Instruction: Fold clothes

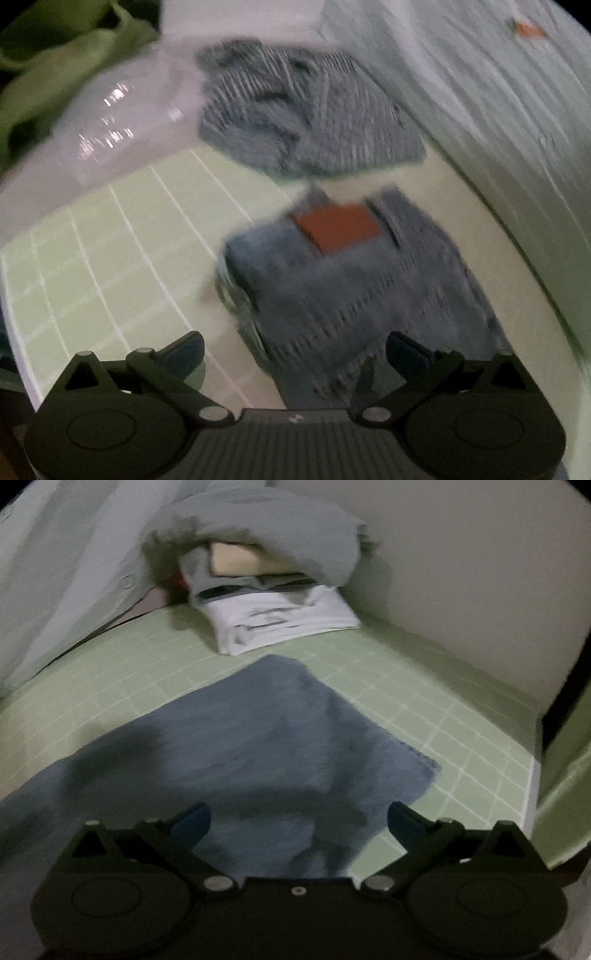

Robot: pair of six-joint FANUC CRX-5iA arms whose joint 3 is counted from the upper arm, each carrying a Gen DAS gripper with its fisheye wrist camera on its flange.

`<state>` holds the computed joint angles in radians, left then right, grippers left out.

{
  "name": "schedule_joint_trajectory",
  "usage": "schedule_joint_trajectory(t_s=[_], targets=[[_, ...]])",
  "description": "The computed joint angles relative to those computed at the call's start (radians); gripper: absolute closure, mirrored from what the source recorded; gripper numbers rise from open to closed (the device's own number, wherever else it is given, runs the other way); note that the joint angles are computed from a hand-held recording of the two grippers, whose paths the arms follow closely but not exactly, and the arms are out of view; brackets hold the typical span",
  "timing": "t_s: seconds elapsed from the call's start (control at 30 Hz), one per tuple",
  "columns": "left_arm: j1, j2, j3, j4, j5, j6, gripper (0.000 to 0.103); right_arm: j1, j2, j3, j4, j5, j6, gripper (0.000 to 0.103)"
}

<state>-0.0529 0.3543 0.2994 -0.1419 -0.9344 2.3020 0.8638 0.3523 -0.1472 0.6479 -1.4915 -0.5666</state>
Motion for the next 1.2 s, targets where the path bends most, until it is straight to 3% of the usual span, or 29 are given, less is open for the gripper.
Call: schedule_joint_trajectory(t_s=[0.07,0.17,0.37,0.5,0.57,0.6,0.63,0.7,0.73,0.8,1.03,1.2], targets=[[0.005,-0.012,-0.008,-0.009,0.041,-0.005,0.0,-0.003,0.014,0.022,0.004,0.01,0.034,0.0],[0.017,0.018,0.027,0.014,0.036,-0.063,0.001,-0.006,0.031,0.048,0.009,0.038,0.081,0.0],[0.034,0.103,0.106,0.04,-0.037,-0.046,0.001,0.003,0.056,0.091,0.011,0.076,0.145,0.0],[0.064,0.096,0.036,0.123,0.037,-0.028,0.002,0.014,0.062,0.105,0.002,0.078,0.149,0.0],[0.065,0.076,-0.006,0.123,0.096,-0.015,0.011,0.019,0.06,0.107,-0.007,0.071,0.139,0.0],[0.065,0.069,-0.02,0.125,0.119,-0.021,0.025,0.019,0.057,0.105,-0.012,0.068,0.132,0.0],[0.065,0.068,-0.019,0.118,0.122,-0.012,0.045,0.021,0.057,0.106,-0.014,0.063,0.126,0.0],[0.073,0.048,-0.052,0.142,0.167,-0.013,0.063,0.023,0.056,0.107,-0.017,0.055,0.118,0.0],[0.08,0.034,-0.081,0.171,0.205,-0.032,0.071,0.024,0.055,0.107,-0.016,0.054,0.118,0.0],[0.086,0.007,-0.125,0.219,0.271,-0.084,0.074,0.027,0.051,0.098,-0.014,0.063,0.117,0.0],[0.027,-0.049,-0.164,0.369,0.408,-0.344,0.077,0.031,0.023,0.053,-0.004,0.114,0.103,0.0],[-0.065,-0.044,-0.177,0.592,0.474,-0.665,0.081,0.049,-0.019,-0.004,0.008,0.137,0.091,0.0]])
